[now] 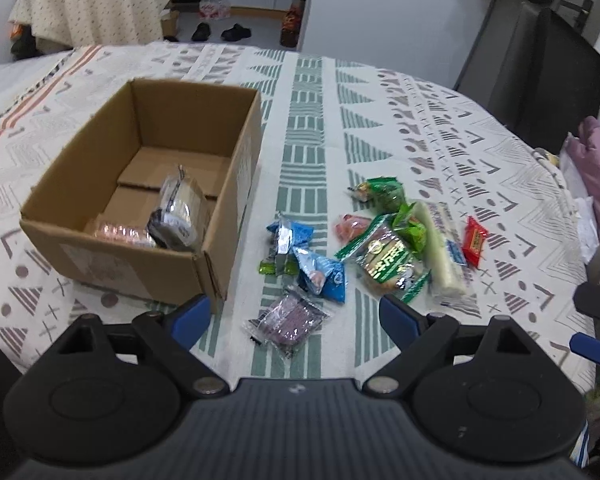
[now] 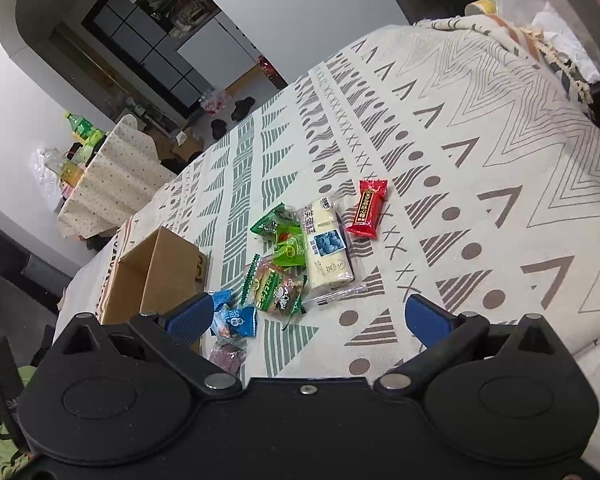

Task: Organize snacks
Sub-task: 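Move the left tool to the purple packet while the right tool approaches the cake bar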

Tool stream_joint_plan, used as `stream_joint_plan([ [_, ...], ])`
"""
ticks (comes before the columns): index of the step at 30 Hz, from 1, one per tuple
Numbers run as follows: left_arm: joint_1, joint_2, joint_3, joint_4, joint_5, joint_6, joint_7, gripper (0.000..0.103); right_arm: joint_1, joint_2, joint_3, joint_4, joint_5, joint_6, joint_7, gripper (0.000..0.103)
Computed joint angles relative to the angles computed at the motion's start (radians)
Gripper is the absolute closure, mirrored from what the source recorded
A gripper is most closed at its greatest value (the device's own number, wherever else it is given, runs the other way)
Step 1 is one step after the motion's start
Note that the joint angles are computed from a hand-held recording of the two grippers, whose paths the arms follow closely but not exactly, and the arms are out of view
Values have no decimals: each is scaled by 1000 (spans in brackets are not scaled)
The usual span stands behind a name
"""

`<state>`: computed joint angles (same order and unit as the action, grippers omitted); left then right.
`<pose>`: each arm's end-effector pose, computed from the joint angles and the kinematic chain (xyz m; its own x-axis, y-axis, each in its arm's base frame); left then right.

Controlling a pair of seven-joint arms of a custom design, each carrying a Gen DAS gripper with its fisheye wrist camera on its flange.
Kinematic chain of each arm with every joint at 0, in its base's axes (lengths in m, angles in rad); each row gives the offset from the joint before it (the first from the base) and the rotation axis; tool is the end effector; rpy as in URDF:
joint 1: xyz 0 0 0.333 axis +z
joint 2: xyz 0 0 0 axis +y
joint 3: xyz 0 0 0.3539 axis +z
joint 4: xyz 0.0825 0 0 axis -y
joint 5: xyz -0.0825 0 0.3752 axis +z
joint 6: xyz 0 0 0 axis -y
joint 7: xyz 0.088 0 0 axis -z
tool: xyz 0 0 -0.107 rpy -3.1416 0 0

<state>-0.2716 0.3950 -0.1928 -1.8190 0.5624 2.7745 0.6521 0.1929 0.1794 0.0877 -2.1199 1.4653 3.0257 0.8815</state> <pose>0.6131 -0.3144 0.4257 -0.0225 -0.9897 0.1417 -0.8209 -0.0626 -0.5677 0.5701 0.0846 0.4058 -0.2024 -0.7867 -0.5832 -0.7137 0.5263 -0.4622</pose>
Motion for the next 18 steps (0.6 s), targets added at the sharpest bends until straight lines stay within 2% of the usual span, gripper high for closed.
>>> stream_joint_plan([
  [5, -32, 24, 35, 9, 59, -12, -59, 15, -8, 30, 1, 24, 1, -16, -13, 0],
  [9, -33, 49, 39, 27, 87, -17, -60, 18, -17, 63, -1, 49, -47, -44, 28, 2],
  [13, -21, 78, 24, 47, 68, -24, -34, 25, -29, 98, 5, 76, -96, -55, 52, 9],
  [18, -15, 120, 2, 86, 33, -40, 26, 34, -57, 129, 10, 92, -128, -81, 124, 24],
])
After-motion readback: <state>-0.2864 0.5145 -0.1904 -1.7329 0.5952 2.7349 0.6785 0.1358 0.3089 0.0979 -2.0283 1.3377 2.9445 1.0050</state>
